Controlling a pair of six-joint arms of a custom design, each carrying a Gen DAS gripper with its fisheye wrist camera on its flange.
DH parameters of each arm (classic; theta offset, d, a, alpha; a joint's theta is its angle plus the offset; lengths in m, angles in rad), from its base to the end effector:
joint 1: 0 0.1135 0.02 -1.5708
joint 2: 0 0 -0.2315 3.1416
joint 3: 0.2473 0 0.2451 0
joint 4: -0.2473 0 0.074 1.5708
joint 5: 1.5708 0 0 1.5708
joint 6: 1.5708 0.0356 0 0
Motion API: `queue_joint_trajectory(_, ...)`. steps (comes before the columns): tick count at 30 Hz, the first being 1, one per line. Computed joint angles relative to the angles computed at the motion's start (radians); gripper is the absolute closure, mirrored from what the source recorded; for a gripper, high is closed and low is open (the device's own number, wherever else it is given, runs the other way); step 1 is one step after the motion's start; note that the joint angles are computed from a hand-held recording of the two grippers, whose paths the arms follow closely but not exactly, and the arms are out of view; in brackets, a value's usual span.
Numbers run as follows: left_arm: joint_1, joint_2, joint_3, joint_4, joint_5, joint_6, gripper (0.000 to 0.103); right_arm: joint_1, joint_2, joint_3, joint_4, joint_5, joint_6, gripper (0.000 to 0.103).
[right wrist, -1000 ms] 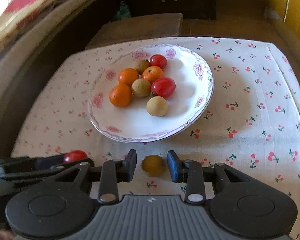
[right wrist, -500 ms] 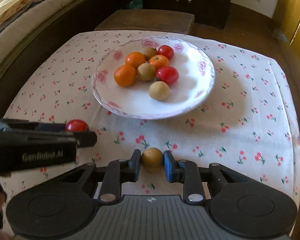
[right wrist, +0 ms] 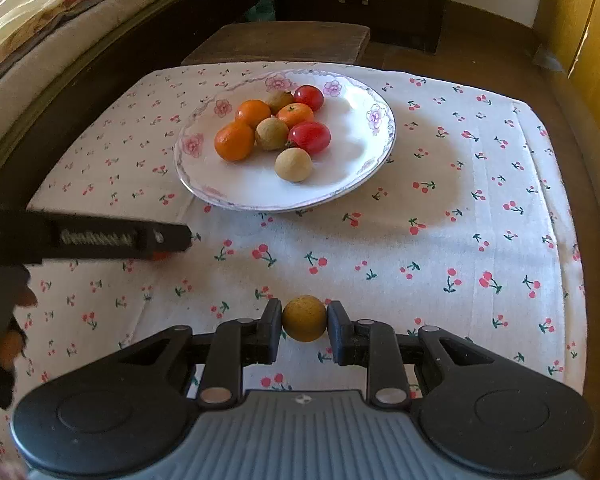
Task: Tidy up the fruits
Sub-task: 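Close the left gripper on the red tomato while the right grasps the brown kiwi, then lift and carry the tomato and kiwi over the white bowl with both grippers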
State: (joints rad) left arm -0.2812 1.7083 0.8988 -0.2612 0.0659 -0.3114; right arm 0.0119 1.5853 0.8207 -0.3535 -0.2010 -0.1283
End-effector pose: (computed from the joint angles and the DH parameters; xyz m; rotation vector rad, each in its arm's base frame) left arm 0.2987 -0.0887 0.1161 -0.0178 2.6681 -0.2831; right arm 0.2839 0.0105 0.1258 -0.2488 2.6586 0.2330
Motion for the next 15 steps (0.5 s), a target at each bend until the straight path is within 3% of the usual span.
queue_joint_trajectory(6,-0.029,0.011,0.010,0.003,-0.032,0.005,0.049,0.004,0.031,0.022,0.011,-0.003,0.013,0.077)
queue_joint_trajectory(7,-0.034,0.006,0.005,0.001,-0.040,0.007,0.054,0.004,0.037,0.023,0.013,-0.001,0.013,0.077)
queue_joint_trajectory(15,-0.030,-0.033,-0.018,-0.018,-0.027,0.016,0.058,0.008,0.028,0.016,0.009,0.001,0.016,0.077)
